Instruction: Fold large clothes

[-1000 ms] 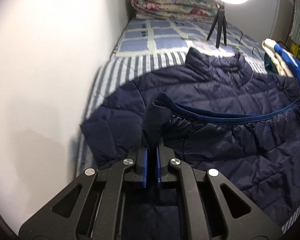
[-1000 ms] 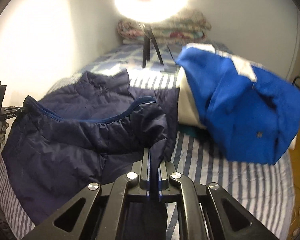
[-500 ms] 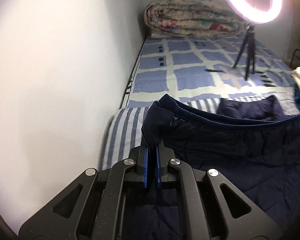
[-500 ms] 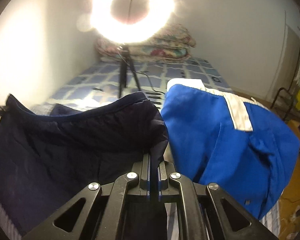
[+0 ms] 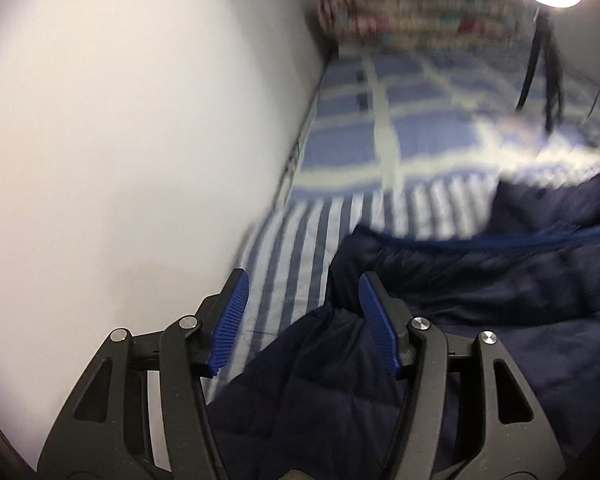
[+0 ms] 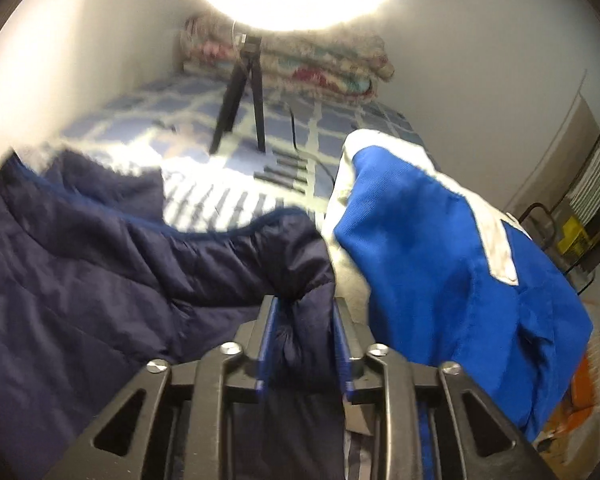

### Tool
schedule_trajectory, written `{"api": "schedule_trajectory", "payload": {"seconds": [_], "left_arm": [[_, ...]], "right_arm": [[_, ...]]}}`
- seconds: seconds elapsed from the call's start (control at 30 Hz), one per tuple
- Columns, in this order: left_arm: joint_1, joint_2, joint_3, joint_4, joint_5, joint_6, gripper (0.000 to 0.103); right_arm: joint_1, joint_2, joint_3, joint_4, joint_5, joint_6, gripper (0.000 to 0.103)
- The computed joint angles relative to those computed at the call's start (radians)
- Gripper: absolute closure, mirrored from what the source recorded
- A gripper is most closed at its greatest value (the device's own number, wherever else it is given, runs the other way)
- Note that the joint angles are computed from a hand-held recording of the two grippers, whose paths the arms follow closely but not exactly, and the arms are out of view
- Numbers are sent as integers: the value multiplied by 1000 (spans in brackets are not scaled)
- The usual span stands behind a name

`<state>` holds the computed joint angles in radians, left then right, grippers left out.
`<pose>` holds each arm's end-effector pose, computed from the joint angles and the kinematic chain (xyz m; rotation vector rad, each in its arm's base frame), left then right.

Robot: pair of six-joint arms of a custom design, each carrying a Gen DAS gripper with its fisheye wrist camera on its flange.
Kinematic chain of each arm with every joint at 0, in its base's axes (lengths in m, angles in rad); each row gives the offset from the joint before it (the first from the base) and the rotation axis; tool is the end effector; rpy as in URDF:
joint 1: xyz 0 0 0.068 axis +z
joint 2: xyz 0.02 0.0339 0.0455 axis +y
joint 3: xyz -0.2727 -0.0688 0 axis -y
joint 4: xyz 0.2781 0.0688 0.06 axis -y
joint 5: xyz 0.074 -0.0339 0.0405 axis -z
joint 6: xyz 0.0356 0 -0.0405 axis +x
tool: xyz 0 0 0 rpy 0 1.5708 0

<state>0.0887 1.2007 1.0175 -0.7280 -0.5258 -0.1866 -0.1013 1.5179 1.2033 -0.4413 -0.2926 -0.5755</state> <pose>0.2673 0.0417 0.2933 -0.5474 2.3431 0.6040 0.3664 -0.0269 0.2827 -0.6773 2.1848 -0.0098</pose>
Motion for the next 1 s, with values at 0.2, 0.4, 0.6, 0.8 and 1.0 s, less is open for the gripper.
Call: {"api": "schedule_trajectory", "payload": {"seconds": [0.2, 0.4, 0.6, 0.8, 1.0], "left_arm": [[-350, -196, 23, -195, 98, -133, 43], [-573, -47, 16, -135, 75, -251, 43], [-554, 211, -3, -27, 76, -233, 41], [-584, 98, -8, -92, 36, -302, 40], [-906, -128, -52, -309, -40, -628, 40]], "right_arm": [[-270, -106, 24, -365, -365, -110, 67], [-619, -165, -96, -655, -494, -468, 39], [-705, -42, -151, -706, -418, -547, 29], [-661, 79, -140, -821, -445, -531, 25], [-634, 125, -165, -787, -489, -411, 26]]}}
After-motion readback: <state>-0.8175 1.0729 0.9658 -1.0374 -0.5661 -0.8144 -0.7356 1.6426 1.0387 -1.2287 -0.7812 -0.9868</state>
